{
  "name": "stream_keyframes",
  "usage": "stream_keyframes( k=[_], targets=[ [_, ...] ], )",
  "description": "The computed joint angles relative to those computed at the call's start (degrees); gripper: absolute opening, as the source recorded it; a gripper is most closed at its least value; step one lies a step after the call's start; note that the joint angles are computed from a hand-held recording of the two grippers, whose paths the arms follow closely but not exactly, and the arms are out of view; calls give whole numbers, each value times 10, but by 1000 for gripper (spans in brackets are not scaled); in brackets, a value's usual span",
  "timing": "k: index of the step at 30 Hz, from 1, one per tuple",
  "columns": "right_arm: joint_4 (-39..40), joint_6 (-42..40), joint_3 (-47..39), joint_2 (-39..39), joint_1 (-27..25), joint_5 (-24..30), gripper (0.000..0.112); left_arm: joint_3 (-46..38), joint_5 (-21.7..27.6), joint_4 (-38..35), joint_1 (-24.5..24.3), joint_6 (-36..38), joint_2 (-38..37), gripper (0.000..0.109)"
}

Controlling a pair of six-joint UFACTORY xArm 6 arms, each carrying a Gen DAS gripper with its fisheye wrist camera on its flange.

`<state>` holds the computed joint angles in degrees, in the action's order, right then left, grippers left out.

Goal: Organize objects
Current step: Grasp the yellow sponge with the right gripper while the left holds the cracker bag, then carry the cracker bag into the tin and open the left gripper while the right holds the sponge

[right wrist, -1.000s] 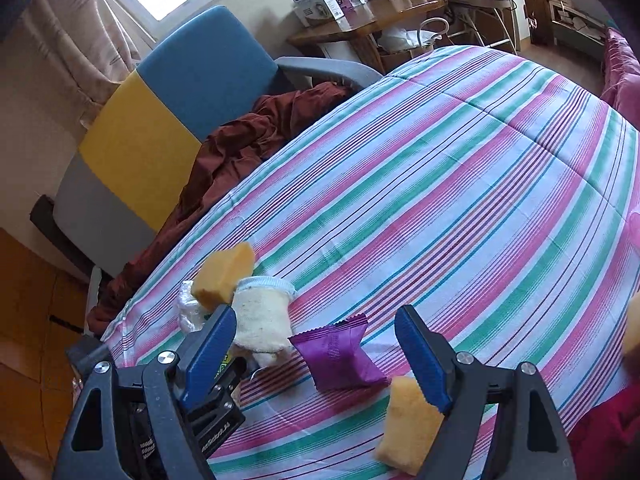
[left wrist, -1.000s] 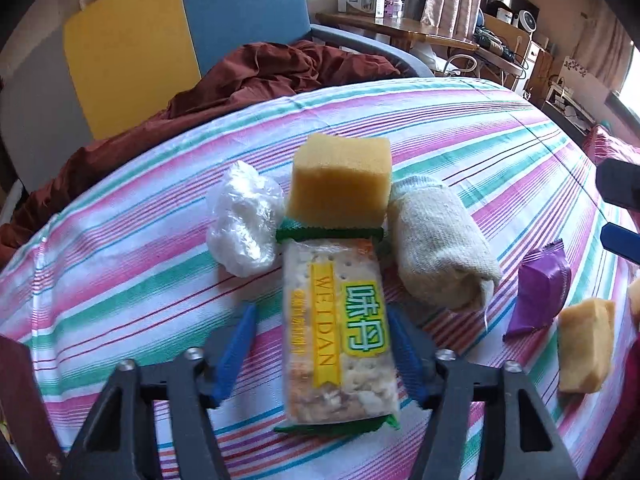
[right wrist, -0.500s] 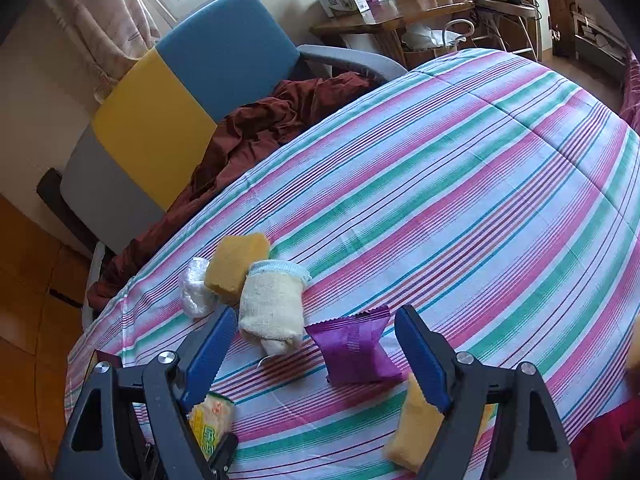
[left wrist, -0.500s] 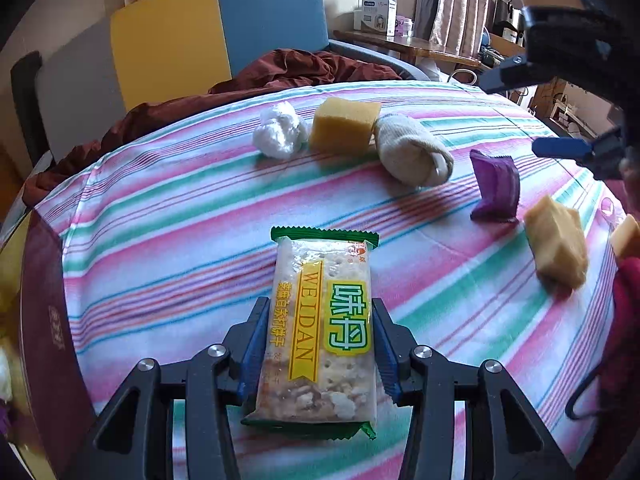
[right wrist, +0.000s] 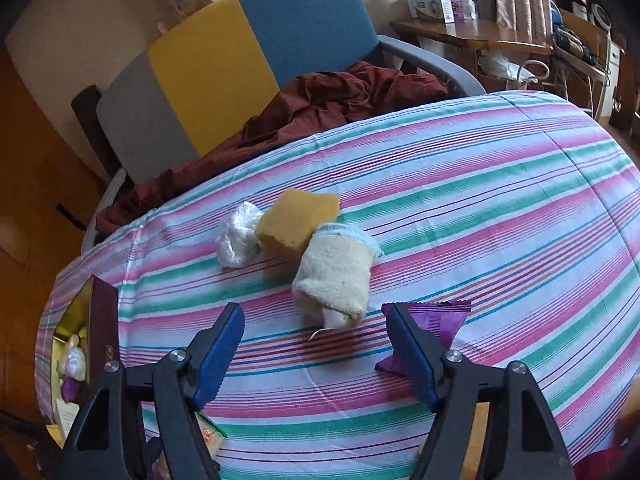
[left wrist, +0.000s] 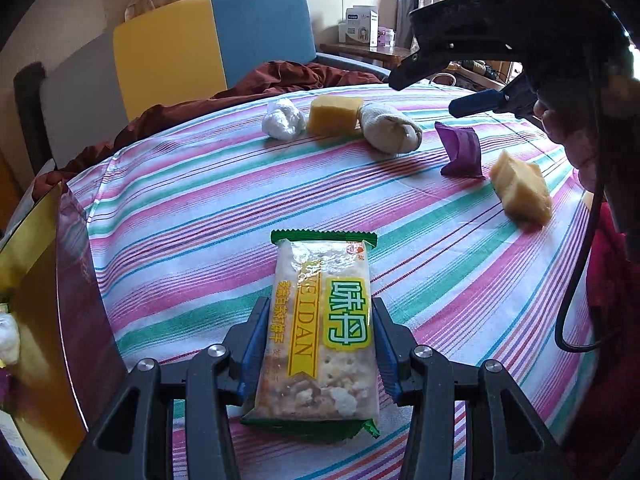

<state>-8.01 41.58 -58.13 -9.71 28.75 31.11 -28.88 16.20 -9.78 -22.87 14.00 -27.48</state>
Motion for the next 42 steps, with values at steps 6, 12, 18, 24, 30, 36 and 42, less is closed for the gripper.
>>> stream_keyframes(
  k=[6,12,18,24,30,36,42],
  targets=[
    [-18,7,-12,13,2,23,70,4,-18,-45,-1,43,5,49],
    [41,2,-22,26,-11,12,70,7,-25,-57,-2,54,6,49],
    [34,-11,-154,130,-23,56,81,7,-25,-90,-3,79,6,49],
    [59,-19,-322,278,-38,135,83,5,-22,-130,-4,110,8,49],
    [35,-32,-396,336,-27,186,59,2,-21,-165,-3,139,11,49],
    [27,-87,-314,247,-4,101,58,3,-27,-161,-7,133,14,49],
    [48,-133,-202,136,32,83,58,5,-30,-139,-7,118,12,49]
  ],
)
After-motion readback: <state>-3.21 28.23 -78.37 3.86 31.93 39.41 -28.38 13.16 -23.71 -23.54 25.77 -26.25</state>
